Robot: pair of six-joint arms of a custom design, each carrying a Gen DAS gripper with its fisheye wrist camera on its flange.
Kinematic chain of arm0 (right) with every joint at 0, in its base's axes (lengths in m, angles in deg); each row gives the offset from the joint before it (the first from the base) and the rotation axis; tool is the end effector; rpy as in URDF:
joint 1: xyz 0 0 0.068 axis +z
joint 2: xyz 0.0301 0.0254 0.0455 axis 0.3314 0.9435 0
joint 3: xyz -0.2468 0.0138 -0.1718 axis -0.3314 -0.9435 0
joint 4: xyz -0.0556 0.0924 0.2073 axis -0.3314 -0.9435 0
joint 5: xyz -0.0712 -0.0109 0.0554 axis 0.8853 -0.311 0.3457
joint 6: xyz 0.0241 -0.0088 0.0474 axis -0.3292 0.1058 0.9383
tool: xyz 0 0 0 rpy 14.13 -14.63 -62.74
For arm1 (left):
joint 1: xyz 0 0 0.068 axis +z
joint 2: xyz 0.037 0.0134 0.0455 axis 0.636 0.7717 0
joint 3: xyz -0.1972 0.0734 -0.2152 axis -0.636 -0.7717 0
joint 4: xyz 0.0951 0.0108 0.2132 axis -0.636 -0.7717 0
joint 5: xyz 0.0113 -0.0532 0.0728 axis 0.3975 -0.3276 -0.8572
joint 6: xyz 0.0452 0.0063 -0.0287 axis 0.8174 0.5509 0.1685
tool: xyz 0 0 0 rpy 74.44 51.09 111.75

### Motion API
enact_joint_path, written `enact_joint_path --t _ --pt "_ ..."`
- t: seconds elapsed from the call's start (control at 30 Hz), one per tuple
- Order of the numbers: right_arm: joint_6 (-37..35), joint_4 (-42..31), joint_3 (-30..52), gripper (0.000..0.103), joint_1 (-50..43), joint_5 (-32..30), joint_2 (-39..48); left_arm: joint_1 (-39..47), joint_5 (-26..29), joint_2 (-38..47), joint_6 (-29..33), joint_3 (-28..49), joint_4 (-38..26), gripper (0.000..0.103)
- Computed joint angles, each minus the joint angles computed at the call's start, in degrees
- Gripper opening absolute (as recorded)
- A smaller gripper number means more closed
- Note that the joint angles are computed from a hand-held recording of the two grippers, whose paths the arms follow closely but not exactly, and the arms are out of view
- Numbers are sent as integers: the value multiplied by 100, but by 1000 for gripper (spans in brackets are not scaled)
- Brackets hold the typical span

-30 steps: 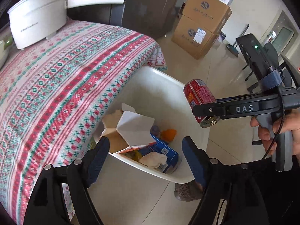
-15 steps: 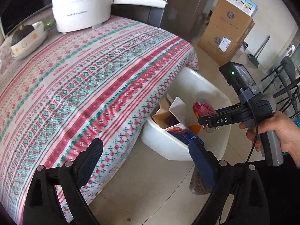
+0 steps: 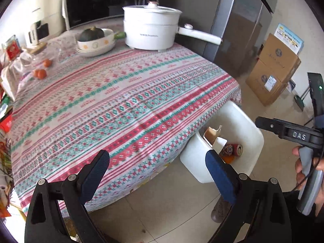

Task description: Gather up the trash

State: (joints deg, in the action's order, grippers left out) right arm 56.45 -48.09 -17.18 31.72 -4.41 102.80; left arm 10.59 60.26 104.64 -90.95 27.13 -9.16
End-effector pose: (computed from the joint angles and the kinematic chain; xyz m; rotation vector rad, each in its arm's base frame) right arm 0.1796 0.0419 0.2588 0.0297 2.5993 0.2615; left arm 0.1310 -0.0648 0.2515 0.0466 2.5224 -0.1332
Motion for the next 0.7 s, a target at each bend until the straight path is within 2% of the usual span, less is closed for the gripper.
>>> enact_joint_path --t 0.17,0.33,0.47,0.53,0.7 --pt "1288 -174 96 95 1832 1184 -836 172 -320 -1149 -315 -8 -983 97" --pt "2207 -296 146 96 3875 3002 -744 834 -308 -2025 96 -16 -1509 97" --pt "2455 -263 229 96 4526 3578 -399 2354 549 -2368 1170 83 -1650 97" --pt "2470 -184 311 96 4654 3693 -175 3000 857 -2488 1555 169 -1716 97" --pt "2492 -85 484 96 4894 3892 163 4594 2024 -2573 2537 381 -1821 97"
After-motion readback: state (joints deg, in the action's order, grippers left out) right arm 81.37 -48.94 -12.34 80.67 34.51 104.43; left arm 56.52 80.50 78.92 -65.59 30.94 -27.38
